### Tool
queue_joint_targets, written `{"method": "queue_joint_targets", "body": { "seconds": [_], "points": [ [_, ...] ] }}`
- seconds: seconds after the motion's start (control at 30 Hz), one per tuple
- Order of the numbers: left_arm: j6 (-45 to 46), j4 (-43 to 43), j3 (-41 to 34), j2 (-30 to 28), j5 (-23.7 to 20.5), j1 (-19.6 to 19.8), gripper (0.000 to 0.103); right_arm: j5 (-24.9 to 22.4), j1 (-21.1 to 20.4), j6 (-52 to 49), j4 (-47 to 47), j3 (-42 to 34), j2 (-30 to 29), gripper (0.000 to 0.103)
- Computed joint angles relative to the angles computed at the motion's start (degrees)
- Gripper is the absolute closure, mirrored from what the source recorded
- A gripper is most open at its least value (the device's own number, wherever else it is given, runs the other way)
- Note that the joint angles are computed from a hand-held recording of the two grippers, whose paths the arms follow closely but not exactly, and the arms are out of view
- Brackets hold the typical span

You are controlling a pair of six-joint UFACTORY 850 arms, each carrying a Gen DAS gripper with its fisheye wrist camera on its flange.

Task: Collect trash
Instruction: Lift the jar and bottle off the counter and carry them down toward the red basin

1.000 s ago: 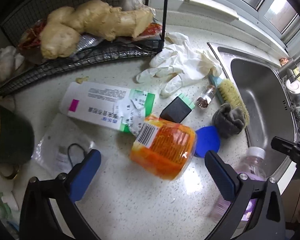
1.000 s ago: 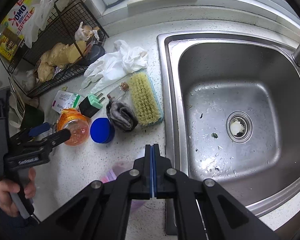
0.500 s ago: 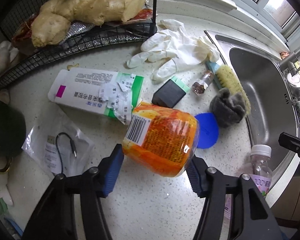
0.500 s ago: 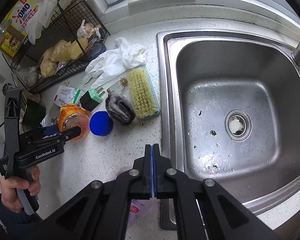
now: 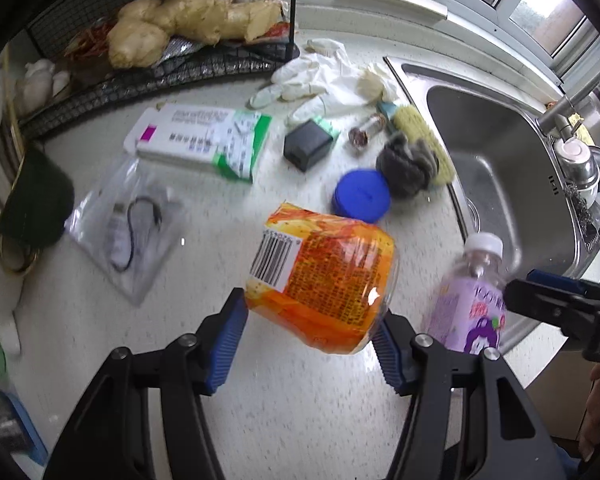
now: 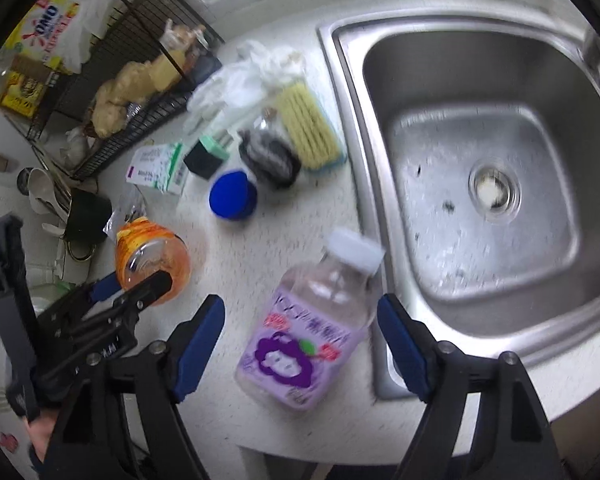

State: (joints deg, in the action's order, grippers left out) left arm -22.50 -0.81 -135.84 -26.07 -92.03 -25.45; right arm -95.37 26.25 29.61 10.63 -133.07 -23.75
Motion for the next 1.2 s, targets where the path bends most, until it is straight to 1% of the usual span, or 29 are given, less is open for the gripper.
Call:
{"method": "queue_joint_targets", "body": {
  "seconds": [0.07, 0.23, 0.3, 0.4, 0.57, 0.67, 0.77, 0.83, 1.03, 1.13, 1.2],
  "points": [
    [-1.4, -0.2, 4.5, 2.8, 1.6, -0.4, 0.046, -1.2, 0.7, 1.6, -0.9, 1.1, 0.1, 0.026],
    [-3.9, 0.7, 10.7, 6.9, 3.1, -1.3, 0.046, -1.8, 1.3, 3.9, 0.6, 4.5, 1.1, 0.026],
    [-4.4, 1.1, 11.9, 7.9, 3.0, -1.5, 0.046, -2.0, 2.0, 5.0, 0.8, 4.7, 0.8, 0.025],
    [-5.4, 0.8, 13.4, 8.8, 3.1, -1.2, 0.046, -3.5, 3.2, 5.7, 0.3, 3.9, -0.6, 0.024],
    [-5.5, 0.6, 15.9, 10.1, 4.5, -1.2, 0.046, -3.4, 4.3, 6.1, -0.7, 2.8, -2.4, 0.020],
    [-6.0, 0.2, 16.8, 10.3, 4.9, -1.1, 0.046, -3.8, 4.8, 6.2, -1.0, 2.7, -3.7, 0.020],
    [-6.5, 0.1, 18.1, 11.1, 5.3, -1.2, 0.046, -2.1, 5.4, 5.8, -1.7, 4.9, -2.8, 0.022],
    [-7.0, 0.3, 18.7, 11.5, 5.2, -1.2, 0.046, -1.9, 6.0, 4.3, -3.1, 5.0, -2.8, 0.023],
    [-9.5, 1.4, 19.9, 12.5, 4.6, -2.2, 0.046, 0.8, 6.6, -0.1, -3.3, 9.0, -0.1, 0.029],
    [-10.5, 2.2, 18.8, 12.2, 3.9, -3.3, 0.046, 2.6, 6.0, -1.8, -3.1, 11.1, 2.0, 0.030],
    [-11.4, 2.9, 17.2, 11.6, 3.1, -4.2, 0.046, 2.9, 5.7, -3.4, -4.1, 11.4, 3.2, 0.031]
  ]
}}
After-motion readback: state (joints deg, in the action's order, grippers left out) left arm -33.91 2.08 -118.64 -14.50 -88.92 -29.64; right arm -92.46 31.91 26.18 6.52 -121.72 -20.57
